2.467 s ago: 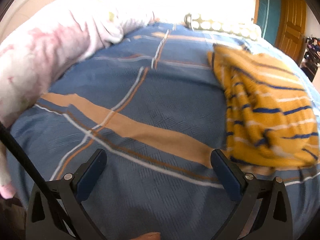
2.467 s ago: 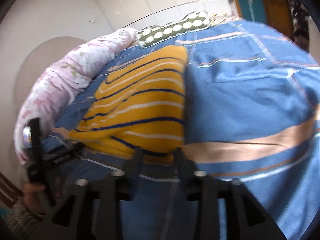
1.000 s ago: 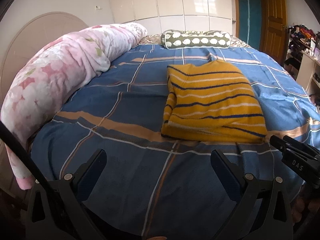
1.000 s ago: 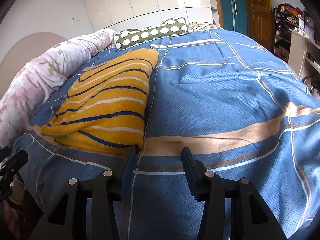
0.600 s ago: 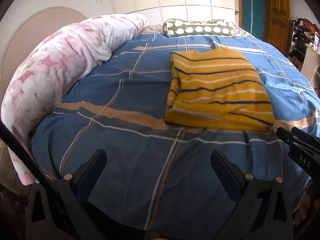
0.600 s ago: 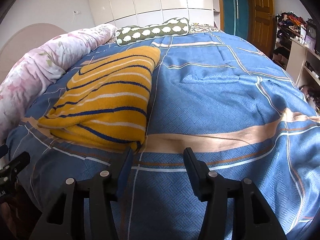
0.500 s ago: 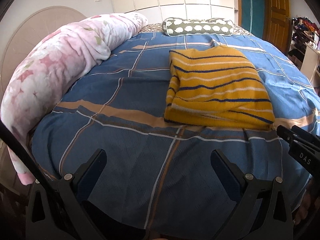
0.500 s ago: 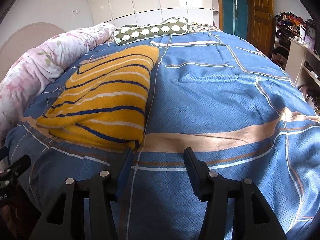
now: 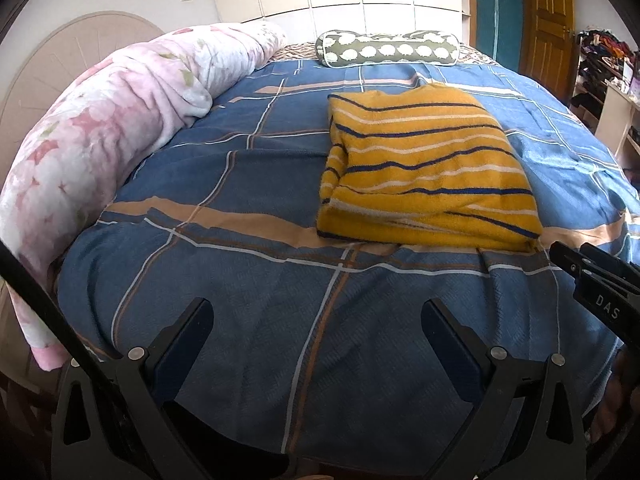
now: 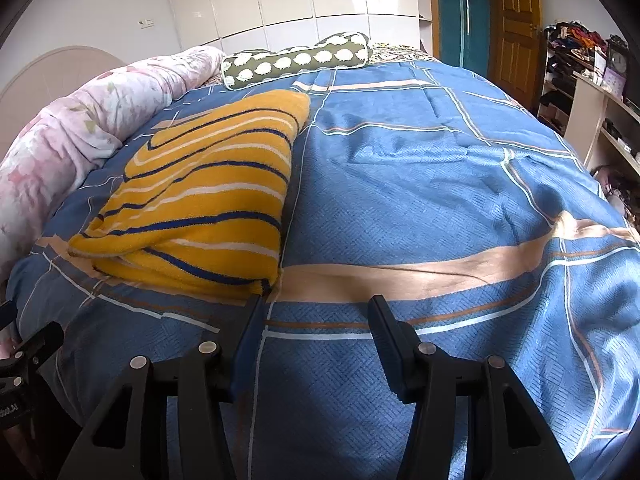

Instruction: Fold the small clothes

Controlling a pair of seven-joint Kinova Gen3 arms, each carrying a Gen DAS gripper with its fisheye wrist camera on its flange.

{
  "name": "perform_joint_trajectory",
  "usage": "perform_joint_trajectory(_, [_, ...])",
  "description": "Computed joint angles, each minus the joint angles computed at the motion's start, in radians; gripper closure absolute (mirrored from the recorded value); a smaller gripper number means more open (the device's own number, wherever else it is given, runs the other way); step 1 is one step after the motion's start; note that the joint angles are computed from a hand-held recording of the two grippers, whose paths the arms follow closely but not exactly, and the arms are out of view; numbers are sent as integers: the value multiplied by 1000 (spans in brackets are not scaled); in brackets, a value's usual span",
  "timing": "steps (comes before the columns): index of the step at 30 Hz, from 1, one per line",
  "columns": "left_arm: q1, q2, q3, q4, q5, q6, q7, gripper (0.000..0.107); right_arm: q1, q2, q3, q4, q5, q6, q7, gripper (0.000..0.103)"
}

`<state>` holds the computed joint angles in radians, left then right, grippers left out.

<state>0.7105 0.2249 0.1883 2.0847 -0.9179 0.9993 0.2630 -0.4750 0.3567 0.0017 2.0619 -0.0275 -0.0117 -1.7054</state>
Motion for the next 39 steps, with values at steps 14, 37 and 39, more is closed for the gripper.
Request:
perform_joint_trajectory(14, [-7,-8,1,10,5,-39,-14,5,-58,-1,60,1,-4,5,-4,44])
perform_joint_trajectory(37, [-17,-1,-11,14,31,-90,-48,5,-58,7,64,-4,2,12,-6,43])
perform_joint_trajectory(39, [-16,0,-12,14,33,-93,-47,5,-51,9,58,-4,3,11,-6,43])
